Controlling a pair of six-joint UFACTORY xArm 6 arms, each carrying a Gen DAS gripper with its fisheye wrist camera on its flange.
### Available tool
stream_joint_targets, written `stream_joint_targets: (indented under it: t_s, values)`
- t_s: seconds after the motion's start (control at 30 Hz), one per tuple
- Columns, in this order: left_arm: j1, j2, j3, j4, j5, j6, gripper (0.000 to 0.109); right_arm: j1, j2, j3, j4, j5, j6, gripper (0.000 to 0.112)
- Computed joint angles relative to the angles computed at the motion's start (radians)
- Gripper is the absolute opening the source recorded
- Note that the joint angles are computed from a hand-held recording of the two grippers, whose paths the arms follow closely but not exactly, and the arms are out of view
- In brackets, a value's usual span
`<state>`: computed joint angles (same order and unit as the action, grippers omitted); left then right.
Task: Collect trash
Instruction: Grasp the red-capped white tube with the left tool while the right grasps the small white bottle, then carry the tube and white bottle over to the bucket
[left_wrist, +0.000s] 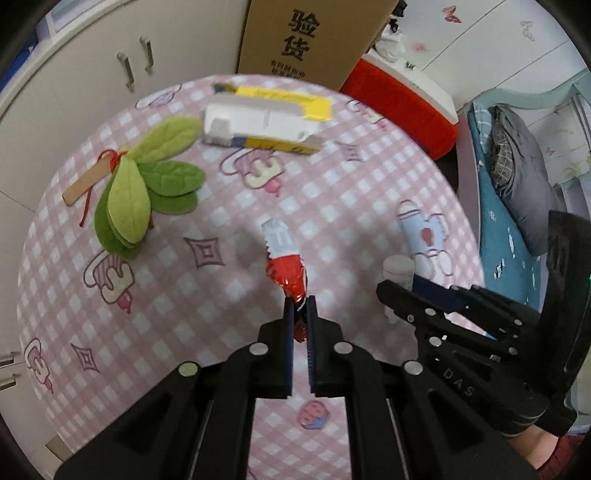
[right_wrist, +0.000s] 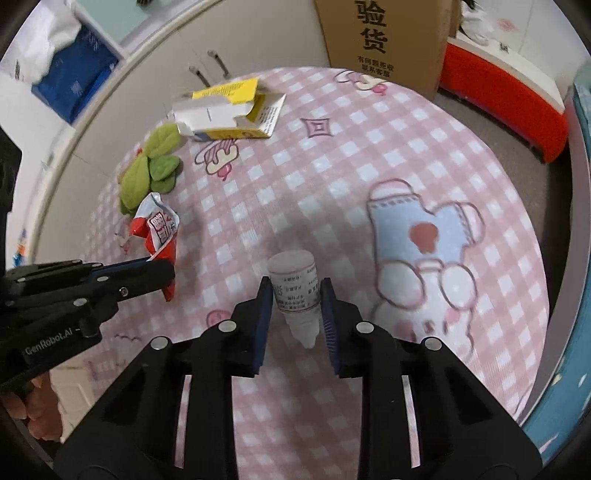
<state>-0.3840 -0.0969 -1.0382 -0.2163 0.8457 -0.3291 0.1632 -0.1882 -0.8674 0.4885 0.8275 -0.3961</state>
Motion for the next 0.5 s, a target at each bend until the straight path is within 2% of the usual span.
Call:
stream_joint_targets:
  t_s: [0.27, 0.5]
  values:
    - [-0.149, -0.011, -0.077, 0.077, 0.003, -0.112, 0.005, -0.192, -0.174, 0.059, 0.103, 0.120, -0.086, 0.025]
    - [-0.333, 0.091, -0.255, 0.145, 0.007, -0.208, 0.005, -0.488, -0.299, 0.056, 0.165, 0.273, -0.206, 0.025]
